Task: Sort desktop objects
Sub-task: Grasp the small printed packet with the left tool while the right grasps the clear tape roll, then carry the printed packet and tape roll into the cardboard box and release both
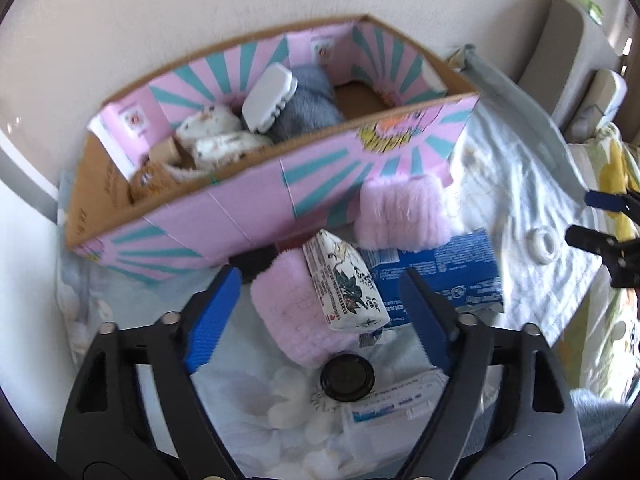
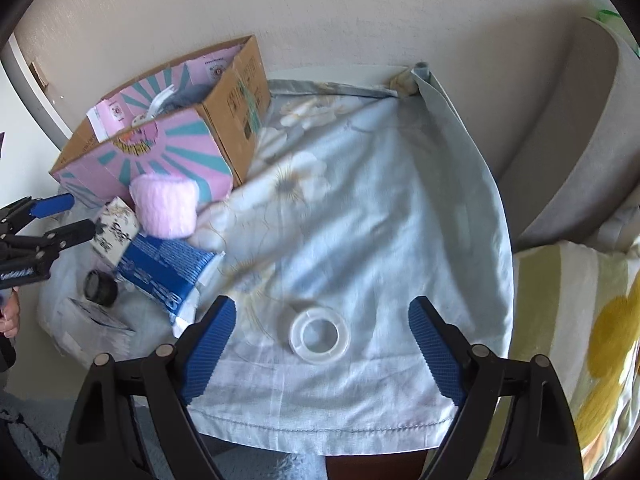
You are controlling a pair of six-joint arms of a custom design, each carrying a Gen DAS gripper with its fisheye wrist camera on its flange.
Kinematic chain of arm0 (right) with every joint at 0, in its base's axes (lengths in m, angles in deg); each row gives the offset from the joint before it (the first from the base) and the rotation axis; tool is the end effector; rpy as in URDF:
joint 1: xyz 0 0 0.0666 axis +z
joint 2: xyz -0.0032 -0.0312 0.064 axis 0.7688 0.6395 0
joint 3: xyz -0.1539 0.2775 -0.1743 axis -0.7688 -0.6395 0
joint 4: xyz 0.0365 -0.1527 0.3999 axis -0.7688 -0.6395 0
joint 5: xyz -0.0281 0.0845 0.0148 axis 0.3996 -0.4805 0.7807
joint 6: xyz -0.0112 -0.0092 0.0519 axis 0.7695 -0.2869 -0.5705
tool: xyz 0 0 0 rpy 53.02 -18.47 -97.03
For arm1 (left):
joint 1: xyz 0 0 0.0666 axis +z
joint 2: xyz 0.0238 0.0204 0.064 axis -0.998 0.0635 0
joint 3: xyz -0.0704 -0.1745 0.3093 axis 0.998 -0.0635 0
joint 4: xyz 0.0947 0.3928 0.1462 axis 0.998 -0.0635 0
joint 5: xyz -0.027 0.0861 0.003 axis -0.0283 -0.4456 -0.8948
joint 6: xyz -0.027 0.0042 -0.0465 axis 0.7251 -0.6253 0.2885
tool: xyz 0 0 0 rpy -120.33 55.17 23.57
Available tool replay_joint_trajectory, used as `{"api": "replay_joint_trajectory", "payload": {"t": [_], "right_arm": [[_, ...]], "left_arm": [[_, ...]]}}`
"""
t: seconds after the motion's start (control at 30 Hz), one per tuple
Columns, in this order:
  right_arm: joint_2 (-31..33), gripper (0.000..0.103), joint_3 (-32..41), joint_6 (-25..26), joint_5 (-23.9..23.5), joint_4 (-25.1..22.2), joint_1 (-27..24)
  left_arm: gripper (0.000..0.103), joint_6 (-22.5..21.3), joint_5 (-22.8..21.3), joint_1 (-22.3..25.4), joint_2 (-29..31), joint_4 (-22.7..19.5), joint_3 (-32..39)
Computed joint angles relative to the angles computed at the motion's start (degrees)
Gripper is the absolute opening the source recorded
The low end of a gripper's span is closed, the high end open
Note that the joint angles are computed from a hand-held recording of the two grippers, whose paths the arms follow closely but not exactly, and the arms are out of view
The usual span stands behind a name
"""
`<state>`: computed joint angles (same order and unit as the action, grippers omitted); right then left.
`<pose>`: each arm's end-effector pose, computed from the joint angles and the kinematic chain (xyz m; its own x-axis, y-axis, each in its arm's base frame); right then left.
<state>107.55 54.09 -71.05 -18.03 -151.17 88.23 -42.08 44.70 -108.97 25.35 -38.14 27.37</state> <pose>0.3208 0.2453 0.5076 -0.8674 -0.2081 -0.4520 -0.2715 0.9591 0.0796 0.4032 -0.1649 0.5494 -0.8666 0.1780 -0.4662 0.2016 0.9795 -0.0008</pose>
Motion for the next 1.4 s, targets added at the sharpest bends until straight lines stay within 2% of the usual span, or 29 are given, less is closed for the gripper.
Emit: {"api": "replay_joint_trajectory", "payload": {"t": [0.2, 0.47, 0.57, 0.73, 1.0, 1.2, 1.4], "right_arm": [[-1.8, 0.067, -4.5, -2.0, 2.9, 1.8, 1.1], [-1.4, 0.056, -6.2, -0.2, 3.4, 3.1, 1.2], [-1.6, 0.052, -6.4, -0.2, 3.5, 3.8, 1.4], [-1.9, 0.04, -6.6, 0.4, 3.1, 4.6, 1.7], [-2.5, 0.039, -7.1, -0.2, 2.2, 5.4, 1.2], [-2.6, 0.039, -7.1, -0.1, 2.0, 5.7, 0.9], [-2.8, 0.039, -7.4, -0.3, 1.6, 6.3, 0.8]], "left_arm": [[0.062, 2.4, -1.6, -1.4, -2.1, 3.1, -4.6], [0.043, 2.5, -2.6, -2.4, -3.2, 5.4, -6.8], [0.042, 1.6, -4.4, -3.4, -3.1, 5.6, -6.6], [0.042, 0.0, -5.6, -4.9, -3.5, 6.6, -6.5], [0.042, 1.2, -3.7, -4.6, -3.2, 7.2, -6.8], [0.029, 3.1, -1.6, -3.7, -3.8, 8.6, -7.2], [0.029, 4.3, -1.2, -3.2, -3.2, 7.7, -7.4]]}}
